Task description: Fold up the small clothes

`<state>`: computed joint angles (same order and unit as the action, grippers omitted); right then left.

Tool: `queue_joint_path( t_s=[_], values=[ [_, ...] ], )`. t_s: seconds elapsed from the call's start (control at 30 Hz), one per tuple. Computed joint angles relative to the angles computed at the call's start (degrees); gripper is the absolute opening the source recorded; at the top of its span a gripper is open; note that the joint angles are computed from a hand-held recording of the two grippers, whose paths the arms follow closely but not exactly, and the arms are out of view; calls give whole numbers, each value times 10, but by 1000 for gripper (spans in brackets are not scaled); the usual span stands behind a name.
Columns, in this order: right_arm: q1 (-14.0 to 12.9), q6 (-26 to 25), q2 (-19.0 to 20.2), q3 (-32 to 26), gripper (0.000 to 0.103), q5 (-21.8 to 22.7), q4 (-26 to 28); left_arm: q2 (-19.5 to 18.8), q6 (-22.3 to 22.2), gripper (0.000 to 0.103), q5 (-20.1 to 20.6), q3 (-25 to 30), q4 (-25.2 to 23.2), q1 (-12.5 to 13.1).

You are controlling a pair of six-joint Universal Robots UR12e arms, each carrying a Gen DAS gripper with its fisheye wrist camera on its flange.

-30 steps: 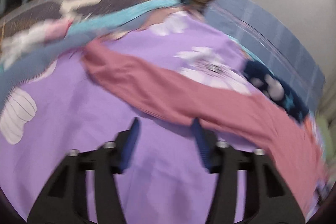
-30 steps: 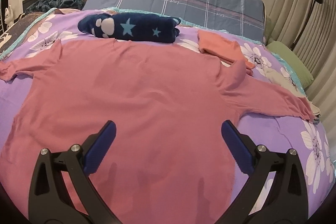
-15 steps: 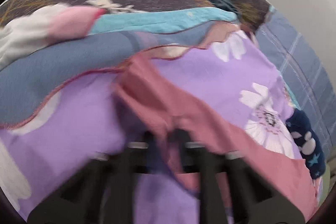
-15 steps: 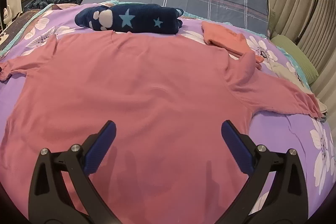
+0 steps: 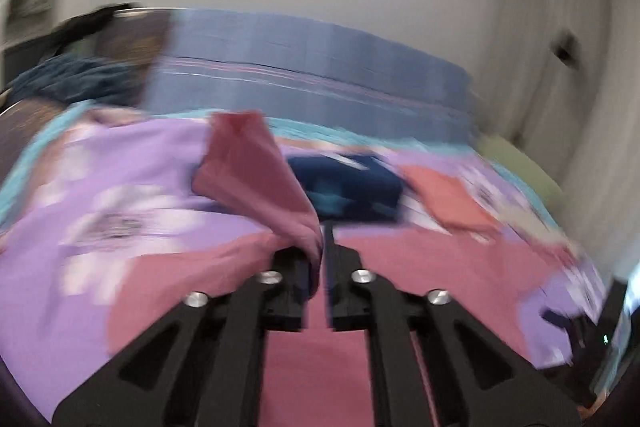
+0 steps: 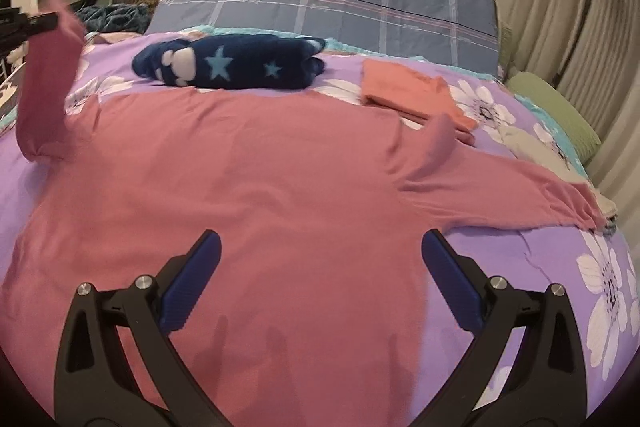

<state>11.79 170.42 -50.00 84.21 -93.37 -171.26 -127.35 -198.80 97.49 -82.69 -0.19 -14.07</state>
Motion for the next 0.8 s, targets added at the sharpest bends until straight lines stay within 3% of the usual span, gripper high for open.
queue_joint_path(
  t_s=[0.07, 0.17, 0.3, 0.37, 0.4, 0.43, 0.5, 0.6, 0.8],
  values=[
    [-8, 11, -3, 6, 101, 1, 4, -23, 24, 70, -8, 32, -32, -22],
    [-21, 27, -7, 10, 101, 7, 21, -34, 73, 70, -12, 40, -53, -37],
    [-32, 23, -7, 9, 97, 23, 20, -25, 83, 74, 27, 7, -62, -39],
    [-37, 18, -4, 1, 79, 59, 26, -18, 81, 74, 39, -10, -70, -36],
    [-40, 17, 0, -12, 61, 98, 44, -17, 73, 74, 39, -13, -80, -33],
    [-43, 17, 5, -28, 42, 135, 70, -16, 64, 73, 34, -13, -90, -31],
    [-47, 7, 26, -80, 34, 220, 150, -20, 69, 64, 5, -7, -98, -28],
    [-43, -9, 71, -174, 34, 296, 258, -38, 96, 46, -27, 24, -133, -27],
    [-21, -41, 170, -373, 34, 338, 477, -76, 130, 46, -30, 73, -150, -33]
  ],
)
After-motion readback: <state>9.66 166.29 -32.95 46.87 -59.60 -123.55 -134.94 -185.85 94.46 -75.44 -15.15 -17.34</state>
